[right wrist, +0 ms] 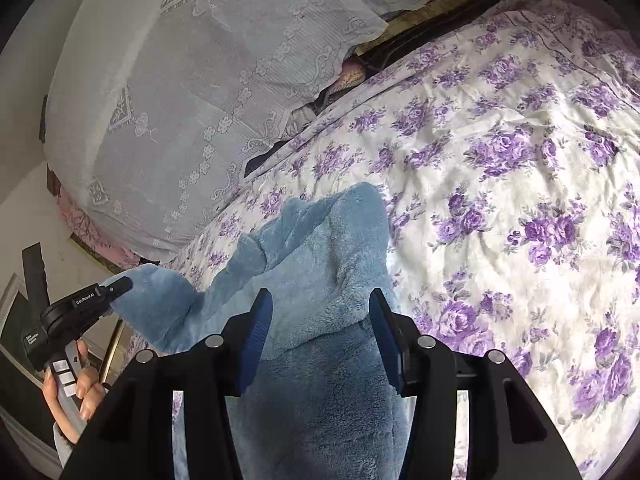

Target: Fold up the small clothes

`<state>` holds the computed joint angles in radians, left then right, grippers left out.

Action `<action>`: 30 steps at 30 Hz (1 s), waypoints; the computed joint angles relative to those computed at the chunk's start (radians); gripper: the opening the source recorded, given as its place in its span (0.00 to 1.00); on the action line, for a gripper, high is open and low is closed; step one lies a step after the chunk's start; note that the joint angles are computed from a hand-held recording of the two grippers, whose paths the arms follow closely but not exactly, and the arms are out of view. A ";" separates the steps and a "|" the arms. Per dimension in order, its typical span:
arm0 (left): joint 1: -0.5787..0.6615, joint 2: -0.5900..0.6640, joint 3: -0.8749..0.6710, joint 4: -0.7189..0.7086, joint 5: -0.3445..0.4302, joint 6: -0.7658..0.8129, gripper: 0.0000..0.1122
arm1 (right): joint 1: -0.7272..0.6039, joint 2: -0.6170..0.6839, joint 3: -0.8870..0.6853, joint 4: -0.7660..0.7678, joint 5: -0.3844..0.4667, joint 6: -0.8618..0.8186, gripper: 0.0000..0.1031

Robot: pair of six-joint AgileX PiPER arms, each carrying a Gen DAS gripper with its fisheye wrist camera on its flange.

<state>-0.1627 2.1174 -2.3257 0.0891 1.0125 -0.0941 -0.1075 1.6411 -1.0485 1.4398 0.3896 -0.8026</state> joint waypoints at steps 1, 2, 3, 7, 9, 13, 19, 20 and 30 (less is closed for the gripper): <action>-0.019 -0.002 0.005 0.008 -0.004 -0.008 0.08 | -0.010 0.002 0.004 0.021 0.008 -0.011 0.49; -0.039 -0.005 0.014 0.018 -0.010 -0.016 0.08 | -0.022 0.005 0.007 0.040 0.018 -0.019 0.49; -0.058 -0.007 0.022 0.025 -0.016 -0.024 0.08 | -0.033 0.009 0.010 0.060 0.029 -0.028 0.49; -0.137 0.006 0.041 0.051 -0.024 -0.053 0.08 | -0.068 0.010 0.028 0.129 0.051 -0.064 0.49; -0.177 0.014 0.061 0.074 -0.036 -0.071 0.08 | -0.078 0.007 0.034 0.149 0.051 -0.073 0.49; -0.235 0.043 0.107 0.065 -0.037 -0.045 0.11 | -0.098 0.012 0.039 0.166 0.060 -0.072 0.49; -0.285 -0.076 0.411 0.105 -0.209 0.002 0.77 | -0.122 0.029 0.038 0.176 0.063 -0.065 0.49; -0.279 -0.102 0.447 0.096 -0.228 0.026 0.78 | -0.124 0.031 0.039 0.183 0.066 -0.070 0.49; -0.031 -0.235 0.578 0.102 -0.314 0.029 0.87 | -0.042 0.048 -0.013 0.161 0.186 -0.147 0.50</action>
<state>-0.1933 1.8819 -1.7478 0.1908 0.6989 -0.0654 -0.1495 1.6896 -1.0612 1.6009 0.5760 -0.9494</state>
